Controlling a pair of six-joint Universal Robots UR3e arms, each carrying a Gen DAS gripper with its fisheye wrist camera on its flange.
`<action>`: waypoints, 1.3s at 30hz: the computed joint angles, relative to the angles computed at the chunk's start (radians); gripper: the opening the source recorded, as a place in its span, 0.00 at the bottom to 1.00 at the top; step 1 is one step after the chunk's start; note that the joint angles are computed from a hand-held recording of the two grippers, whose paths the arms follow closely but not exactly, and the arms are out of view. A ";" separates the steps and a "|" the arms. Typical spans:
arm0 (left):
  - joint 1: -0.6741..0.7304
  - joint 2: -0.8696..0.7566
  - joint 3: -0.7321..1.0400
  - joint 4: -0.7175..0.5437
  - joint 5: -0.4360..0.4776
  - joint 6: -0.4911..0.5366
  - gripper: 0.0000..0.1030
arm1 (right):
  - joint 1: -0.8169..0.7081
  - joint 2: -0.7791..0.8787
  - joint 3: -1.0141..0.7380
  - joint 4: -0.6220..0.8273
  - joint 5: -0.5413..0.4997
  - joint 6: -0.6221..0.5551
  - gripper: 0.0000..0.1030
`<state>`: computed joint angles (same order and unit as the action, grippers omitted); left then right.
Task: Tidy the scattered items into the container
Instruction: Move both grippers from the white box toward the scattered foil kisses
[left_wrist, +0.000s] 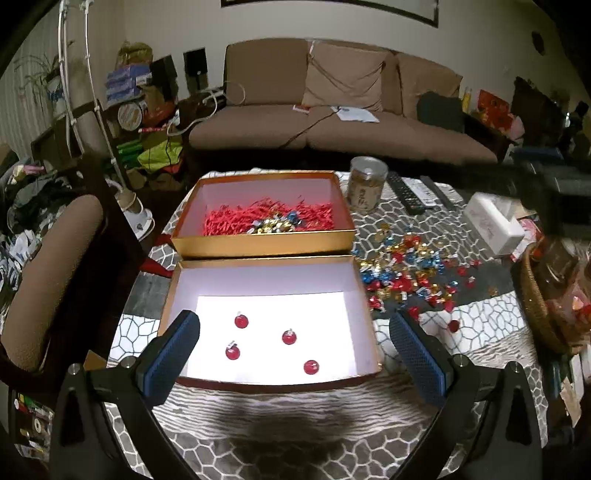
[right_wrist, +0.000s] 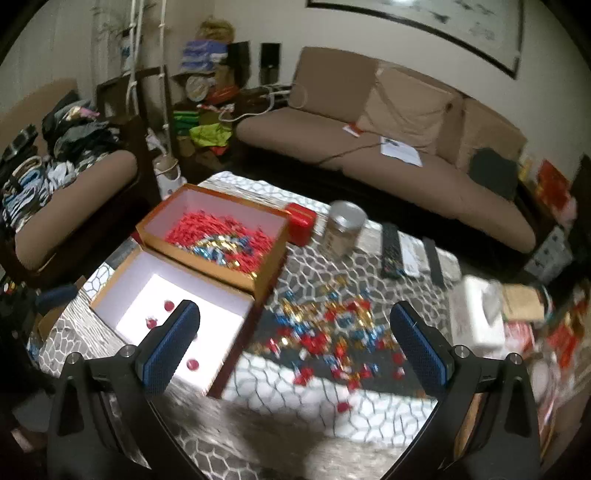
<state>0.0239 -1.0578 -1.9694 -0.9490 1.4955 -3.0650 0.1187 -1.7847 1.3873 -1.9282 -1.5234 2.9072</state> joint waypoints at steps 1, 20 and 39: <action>0.017 -0.009 0.005 -0.007 -0.015 0.010 1.00 | 0.021 0.051 -0.048 0.007 -0.010 0.006 1.00; 0.157 -0.282 0.039 0.130 -0.053 0.108 1.00 | 0.152 0.853 -0.893 0.183 -0.045 0.031 1.00; 0.115 -0.129 -0.056 0.070 -0.048 0.098 1.00 | 0.047 0.490 -0.307 -0.020 0.044 -0.025 1.00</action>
